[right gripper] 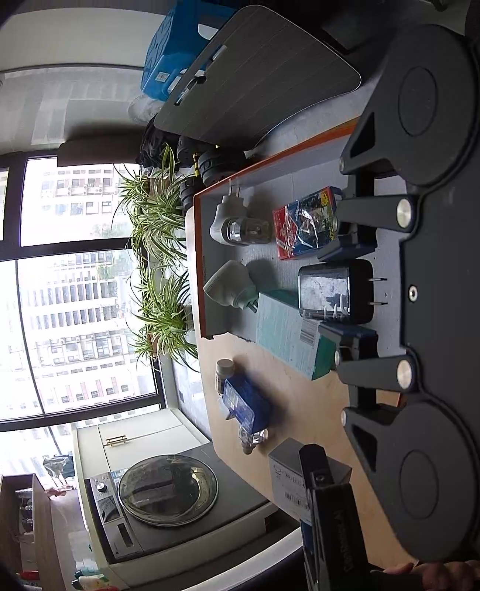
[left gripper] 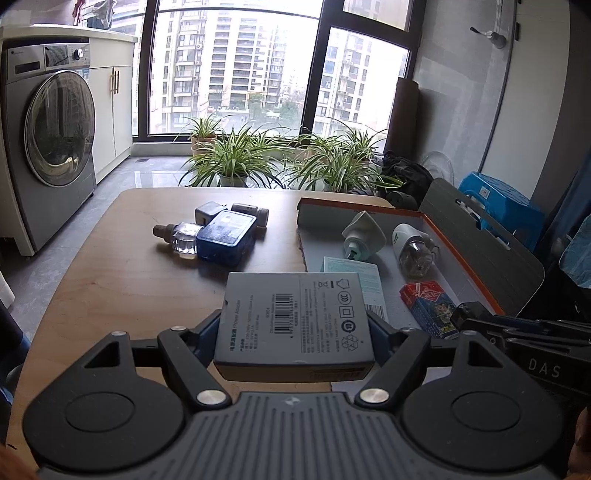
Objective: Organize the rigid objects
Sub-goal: 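Carry the white box and black charger over the tray with both tools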
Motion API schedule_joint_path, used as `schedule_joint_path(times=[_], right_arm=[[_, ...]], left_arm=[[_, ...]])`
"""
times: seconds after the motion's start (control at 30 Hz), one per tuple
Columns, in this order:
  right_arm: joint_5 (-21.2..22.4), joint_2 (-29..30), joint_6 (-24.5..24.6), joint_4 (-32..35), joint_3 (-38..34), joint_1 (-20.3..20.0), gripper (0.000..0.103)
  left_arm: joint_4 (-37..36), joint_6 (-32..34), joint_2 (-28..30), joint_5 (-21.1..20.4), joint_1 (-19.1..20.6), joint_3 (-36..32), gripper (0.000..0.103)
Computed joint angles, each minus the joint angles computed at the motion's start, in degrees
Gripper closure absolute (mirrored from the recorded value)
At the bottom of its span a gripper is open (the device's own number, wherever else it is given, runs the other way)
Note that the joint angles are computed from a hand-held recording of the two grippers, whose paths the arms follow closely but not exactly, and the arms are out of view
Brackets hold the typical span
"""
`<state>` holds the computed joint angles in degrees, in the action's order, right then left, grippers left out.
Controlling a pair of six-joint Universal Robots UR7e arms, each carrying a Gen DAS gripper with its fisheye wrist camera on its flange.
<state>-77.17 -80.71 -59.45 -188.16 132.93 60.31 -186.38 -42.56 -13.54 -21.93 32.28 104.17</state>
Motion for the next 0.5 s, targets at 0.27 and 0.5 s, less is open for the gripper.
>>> schedule_joint_path(times=[0.27, 0.5], right_arm=[[0.5, -0.3, 0.7, -0.2, -0.7, -1.7, 0.059], [0.7, -0.3, 1.9, 0.3, -1.4, -2.5, 0.059]], left_arm=[[0.3, 1.2, 1.3, -1.7, -0.6, -1.4, 0.024], [1.4, 1.0, 1.7, -2.3, -0.6, -2.2, 0.023]])
